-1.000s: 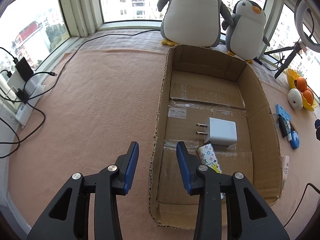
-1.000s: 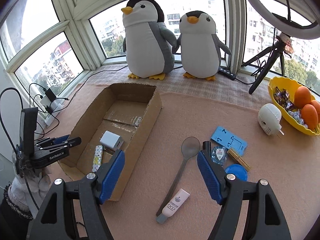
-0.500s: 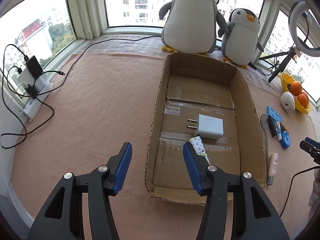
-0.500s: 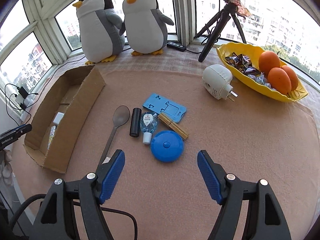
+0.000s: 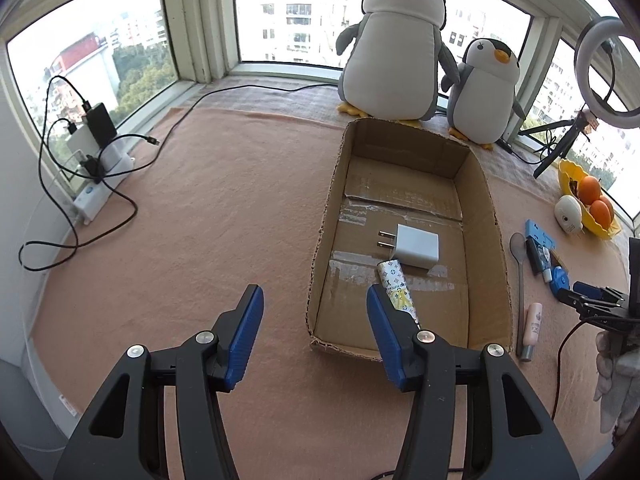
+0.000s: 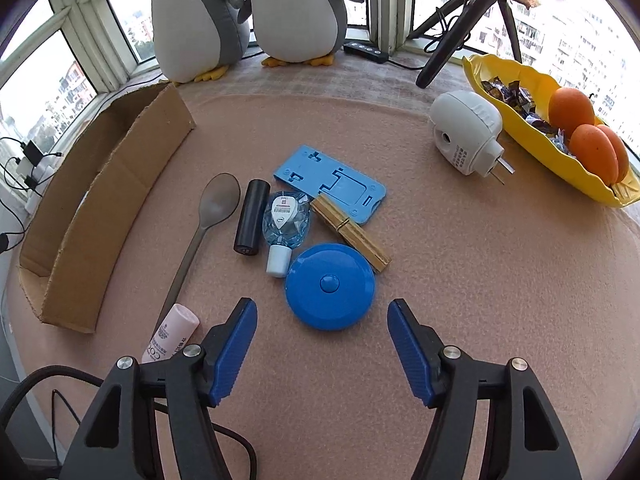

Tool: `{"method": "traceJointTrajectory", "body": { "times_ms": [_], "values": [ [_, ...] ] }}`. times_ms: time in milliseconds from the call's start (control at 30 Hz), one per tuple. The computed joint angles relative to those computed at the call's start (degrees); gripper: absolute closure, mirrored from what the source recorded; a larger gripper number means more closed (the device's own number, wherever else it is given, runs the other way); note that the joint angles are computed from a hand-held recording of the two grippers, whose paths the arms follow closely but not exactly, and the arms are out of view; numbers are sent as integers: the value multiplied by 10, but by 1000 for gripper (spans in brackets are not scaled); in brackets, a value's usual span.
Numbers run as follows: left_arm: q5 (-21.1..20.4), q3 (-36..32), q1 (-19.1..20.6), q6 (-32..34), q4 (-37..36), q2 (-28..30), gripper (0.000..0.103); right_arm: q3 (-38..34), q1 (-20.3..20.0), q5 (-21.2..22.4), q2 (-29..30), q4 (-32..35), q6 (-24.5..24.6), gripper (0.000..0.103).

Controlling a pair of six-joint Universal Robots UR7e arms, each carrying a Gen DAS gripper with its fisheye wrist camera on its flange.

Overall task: Organize rigid objects
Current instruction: 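Move the right tool to the blue tape measure and grasp it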

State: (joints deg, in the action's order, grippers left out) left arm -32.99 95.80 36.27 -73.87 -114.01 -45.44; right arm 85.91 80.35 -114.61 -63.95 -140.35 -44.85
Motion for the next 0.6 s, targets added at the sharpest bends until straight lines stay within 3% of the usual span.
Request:
{"method": "traceJointTrajectory", "body": {
  "times_ms": [100, 600],
  "values": [
    [0, 3, -3, -13, 8, -3, 50, -7, 1, -13, 10, 0, -2, 50],
    [2, 7, -4, -16, 8, -7, 50, -24, 4, -28, 29, -2, -14, 57]
  ]
}}
